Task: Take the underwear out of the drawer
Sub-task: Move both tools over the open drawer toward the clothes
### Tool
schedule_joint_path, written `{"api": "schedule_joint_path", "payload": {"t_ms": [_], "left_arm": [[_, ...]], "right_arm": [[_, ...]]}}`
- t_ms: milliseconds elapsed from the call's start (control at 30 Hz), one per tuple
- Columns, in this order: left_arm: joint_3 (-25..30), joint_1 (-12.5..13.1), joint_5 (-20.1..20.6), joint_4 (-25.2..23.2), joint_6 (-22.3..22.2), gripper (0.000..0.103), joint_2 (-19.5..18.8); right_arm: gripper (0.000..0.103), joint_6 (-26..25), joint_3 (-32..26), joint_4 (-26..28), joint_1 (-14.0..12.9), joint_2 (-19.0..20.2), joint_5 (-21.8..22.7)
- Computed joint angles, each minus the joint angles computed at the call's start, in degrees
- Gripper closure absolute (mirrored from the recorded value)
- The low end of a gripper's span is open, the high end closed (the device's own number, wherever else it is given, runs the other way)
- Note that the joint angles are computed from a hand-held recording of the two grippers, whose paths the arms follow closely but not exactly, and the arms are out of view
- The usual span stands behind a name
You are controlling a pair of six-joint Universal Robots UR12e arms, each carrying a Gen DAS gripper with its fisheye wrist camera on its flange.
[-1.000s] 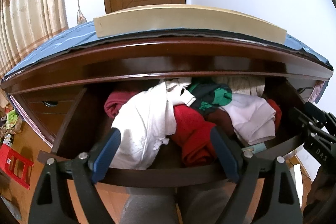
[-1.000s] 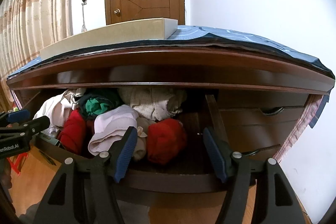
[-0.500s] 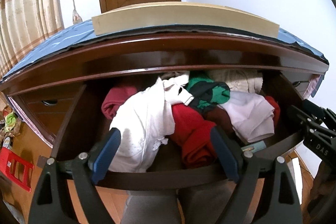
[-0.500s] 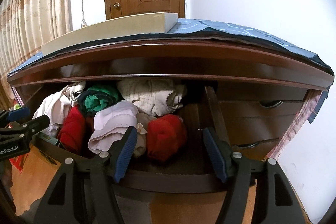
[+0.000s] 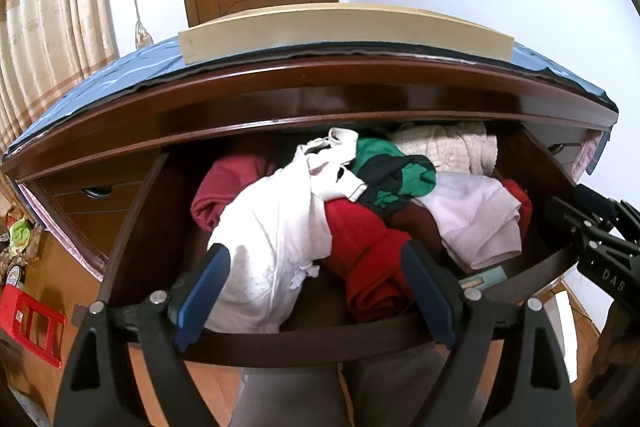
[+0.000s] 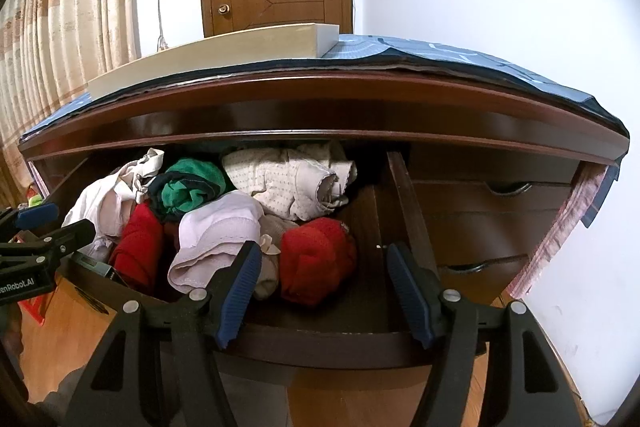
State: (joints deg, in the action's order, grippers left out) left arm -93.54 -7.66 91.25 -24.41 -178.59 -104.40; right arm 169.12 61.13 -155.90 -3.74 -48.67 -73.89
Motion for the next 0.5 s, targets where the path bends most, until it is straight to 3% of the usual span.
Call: {"api": "schedule_joint_path", "payload": {"t_ms": [500], "left_arm": [[-0.38,0.07,-0.25,0.07,0.18,0.014,0.31]], "right_arm": [[0.035,-0.50,-0.92,1.19,-0.25,0.17,0.50]]}}
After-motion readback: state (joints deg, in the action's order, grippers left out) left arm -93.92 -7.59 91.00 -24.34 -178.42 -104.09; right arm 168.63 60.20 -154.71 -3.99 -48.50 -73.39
